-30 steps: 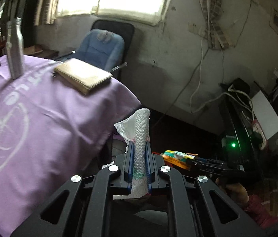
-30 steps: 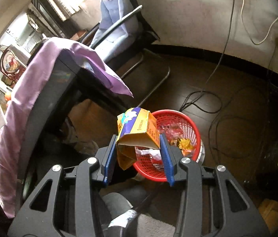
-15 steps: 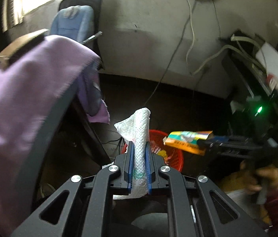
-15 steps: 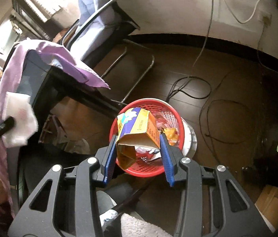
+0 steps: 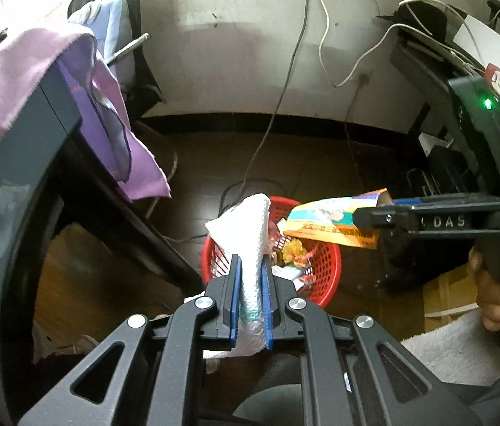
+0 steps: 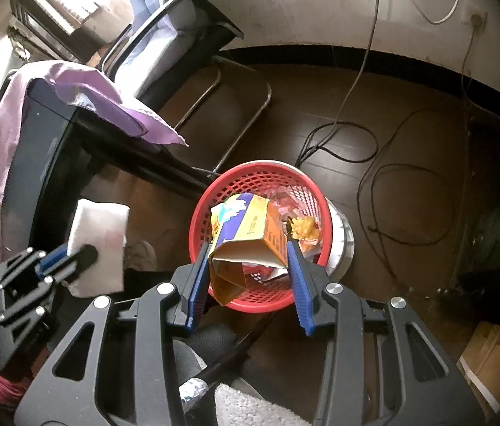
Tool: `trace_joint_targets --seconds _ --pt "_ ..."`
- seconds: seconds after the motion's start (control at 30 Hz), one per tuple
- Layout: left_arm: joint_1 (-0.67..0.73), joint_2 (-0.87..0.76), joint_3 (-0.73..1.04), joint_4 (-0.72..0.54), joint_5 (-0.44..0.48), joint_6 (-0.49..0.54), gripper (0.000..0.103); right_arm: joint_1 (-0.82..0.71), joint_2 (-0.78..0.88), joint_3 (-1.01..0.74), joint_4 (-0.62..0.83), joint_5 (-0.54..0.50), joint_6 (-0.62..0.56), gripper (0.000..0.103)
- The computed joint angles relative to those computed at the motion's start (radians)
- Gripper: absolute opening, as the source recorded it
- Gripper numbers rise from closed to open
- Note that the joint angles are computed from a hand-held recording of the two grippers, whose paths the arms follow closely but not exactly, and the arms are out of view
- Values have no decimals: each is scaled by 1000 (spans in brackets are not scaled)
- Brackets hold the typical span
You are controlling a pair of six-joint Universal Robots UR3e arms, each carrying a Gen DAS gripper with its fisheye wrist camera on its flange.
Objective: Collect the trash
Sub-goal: 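Open the right tool to drop the colourful box into the basket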
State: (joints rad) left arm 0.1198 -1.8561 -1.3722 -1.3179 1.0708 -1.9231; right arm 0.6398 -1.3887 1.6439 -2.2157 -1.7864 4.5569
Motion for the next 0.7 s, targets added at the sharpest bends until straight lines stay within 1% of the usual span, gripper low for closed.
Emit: trace_joint_targets --seconds 0.33,0.7 --pt "-6 -30 -28 40 31 4 11 -14 38 -12 -22 21 -20 42" --pt "-1 -38 -37 46 34 12 11 -33 57 -13 -57 24 -39 42"
